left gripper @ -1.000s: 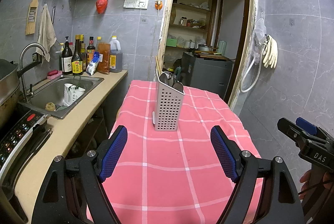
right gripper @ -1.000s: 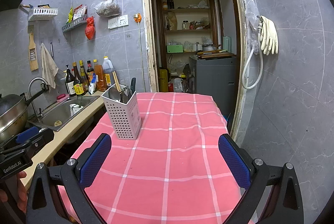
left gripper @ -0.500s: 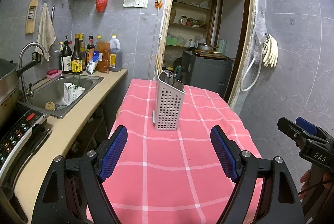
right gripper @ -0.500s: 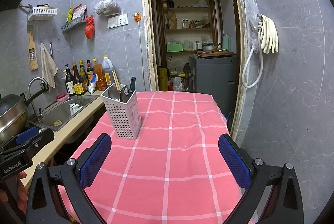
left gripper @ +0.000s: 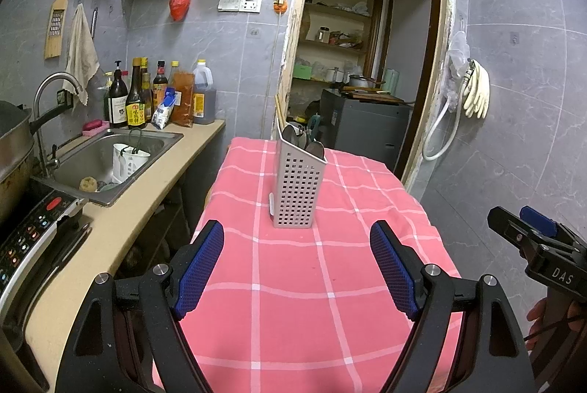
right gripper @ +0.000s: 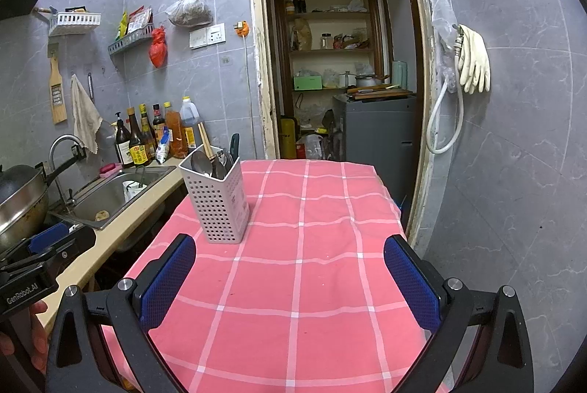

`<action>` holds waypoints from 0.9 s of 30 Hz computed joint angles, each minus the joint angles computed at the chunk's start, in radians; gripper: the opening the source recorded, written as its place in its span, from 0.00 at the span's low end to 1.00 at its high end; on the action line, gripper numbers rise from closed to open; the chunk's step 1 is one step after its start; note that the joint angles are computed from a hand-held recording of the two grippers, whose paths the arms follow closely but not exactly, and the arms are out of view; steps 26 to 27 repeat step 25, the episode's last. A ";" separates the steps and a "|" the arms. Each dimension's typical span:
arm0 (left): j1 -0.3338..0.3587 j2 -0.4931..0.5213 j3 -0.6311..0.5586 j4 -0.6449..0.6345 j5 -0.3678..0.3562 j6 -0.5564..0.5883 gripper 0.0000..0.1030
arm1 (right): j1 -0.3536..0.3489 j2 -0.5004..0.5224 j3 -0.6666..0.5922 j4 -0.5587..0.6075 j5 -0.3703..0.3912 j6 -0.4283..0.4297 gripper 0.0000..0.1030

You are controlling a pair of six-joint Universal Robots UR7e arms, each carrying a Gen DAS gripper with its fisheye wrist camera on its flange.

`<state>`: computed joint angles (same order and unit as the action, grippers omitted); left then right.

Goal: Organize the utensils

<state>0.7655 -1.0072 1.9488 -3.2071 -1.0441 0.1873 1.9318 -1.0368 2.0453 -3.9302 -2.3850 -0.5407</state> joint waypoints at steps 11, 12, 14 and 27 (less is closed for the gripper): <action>-0.007 0.004 0.007 0.002 0.022 0.020 0.75 | 0.000 -0.001 0.000 0.002 0.000 0.000 1.00; -0.008 0.007 0.006 0.002 0.029 0.024 0.75 | 0.000 -0.002 0.000 0.004 -0.001 0.002 1.00; -0.013 0.012 0.007 0.000 0.043 0.032 0.75 | 0.000 -0.002 -0.001 0.002 0.000 0.001 1.00; -0.005 0.010 0.001 0.030 0.026 0.025 0.75 | -0.001 -0.002 0.000 0.008 -0.003 0.007 1.00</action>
